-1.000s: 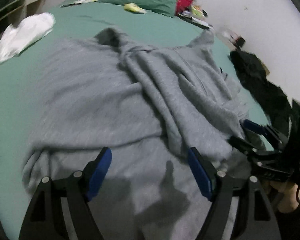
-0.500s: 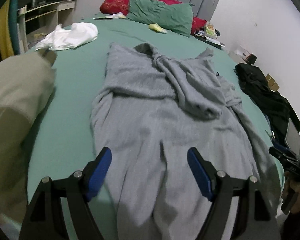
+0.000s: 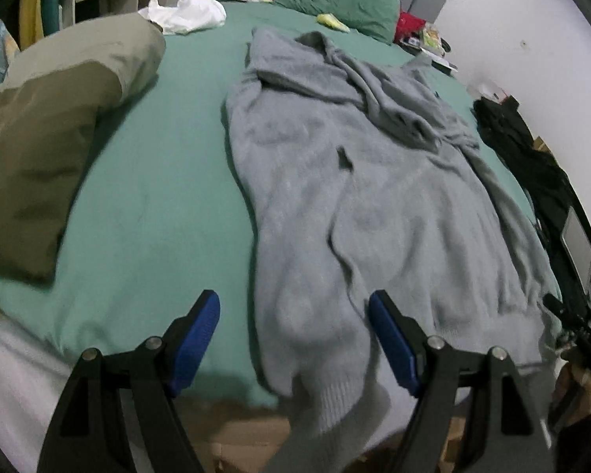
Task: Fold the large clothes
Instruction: 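Grasp the ribbed sleeve cuff with both grippers and lift it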
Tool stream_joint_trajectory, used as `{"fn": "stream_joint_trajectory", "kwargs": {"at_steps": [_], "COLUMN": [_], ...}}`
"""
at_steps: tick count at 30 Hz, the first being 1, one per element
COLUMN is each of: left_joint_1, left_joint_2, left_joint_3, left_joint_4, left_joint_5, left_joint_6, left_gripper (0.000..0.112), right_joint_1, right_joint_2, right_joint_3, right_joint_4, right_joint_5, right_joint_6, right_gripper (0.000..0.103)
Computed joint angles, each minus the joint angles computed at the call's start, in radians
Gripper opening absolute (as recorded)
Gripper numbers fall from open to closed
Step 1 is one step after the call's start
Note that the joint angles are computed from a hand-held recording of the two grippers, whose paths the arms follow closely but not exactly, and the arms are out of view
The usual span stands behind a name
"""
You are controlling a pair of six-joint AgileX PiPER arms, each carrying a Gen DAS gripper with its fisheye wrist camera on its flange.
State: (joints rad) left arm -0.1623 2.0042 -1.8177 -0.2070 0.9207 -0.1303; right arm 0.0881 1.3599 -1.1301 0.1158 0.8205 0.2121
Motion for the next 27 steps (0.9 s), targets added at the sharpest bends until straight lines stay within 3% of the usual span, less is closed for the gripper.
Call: {"fn": "stream_joint_trajectory", "kwargs": {"at_steps": [1,2,3,4,7,10,11,13,15,19,27], "left_joint_1": [-0.001,-0.004,-0.012,-0.020,-0.035,-0.058,-0.058,-0.054,-0.063,-0.076,-0.034], "left_joint_2": [-0.011,-0.022,-0.032,-0.038,-0.032,-0.066,-0.074,-0.089,-0.105,-0.182,-0.354], "left_joint_3": [0.020,0.040,0.059,0.072,0.088,0.132,0.144,0.163,0.178,0.235,0.338], "left_joint_4": [-0.023,-0.034,-0.036,-0.034,-0.028,0.020,0.014,-0.033,-0.056,-0.053,-0.120], "left_joint_5": [0.000,-0.004,-0.008,-0.004,0.032,0.005,0.002,0.003,0.000,-0.063,-0.095], "left_joint_6": [0.020,0.032,0.037,0.043,0.053,0.041,0.048,0.098,0.139,0.148,0.174], "left_gripper": [0.078,0.078,0.078,0.078,0.078,0.076,0.070,0.029,0.020,0.015,0.013], "right_joint_1": [0.008,0.006,0.021,0.036,0.049,-0.001,-0.016,-0.024,-0.015,-0.049,-0.207], "right_joint_2": [-0.015,-0.014,-0.011,-0.014,-0.016,-0.023,-0.030,-0.042,-0.054,-0.098,-0.256], "right_joint_3": [0.017,0.015,0.017,0.022,0.038,0.058,0.069,0.079,0.079,0.088,0.123], "right_joint_4": [0.042,0.072,0.085,0.080,0.100,0.203,0.233,0.259,0.262,0.347,0.597], "right_joint_5": [-0.001,0.014,0.031,0.029,0.031,0.038,0.039,0.044,0.052,0.055,0.129], "right_joint_6": [-0.044,-0.078,-0.092,-0.088,-0.096,-0.167,-0.188,-0.210,-0.212,-0.271,-0.367], "right_gripper": [0.076,0.045,0.028,0.025,0.025,0.026,0.026,0.026,0.019,0.016,0.016]}}
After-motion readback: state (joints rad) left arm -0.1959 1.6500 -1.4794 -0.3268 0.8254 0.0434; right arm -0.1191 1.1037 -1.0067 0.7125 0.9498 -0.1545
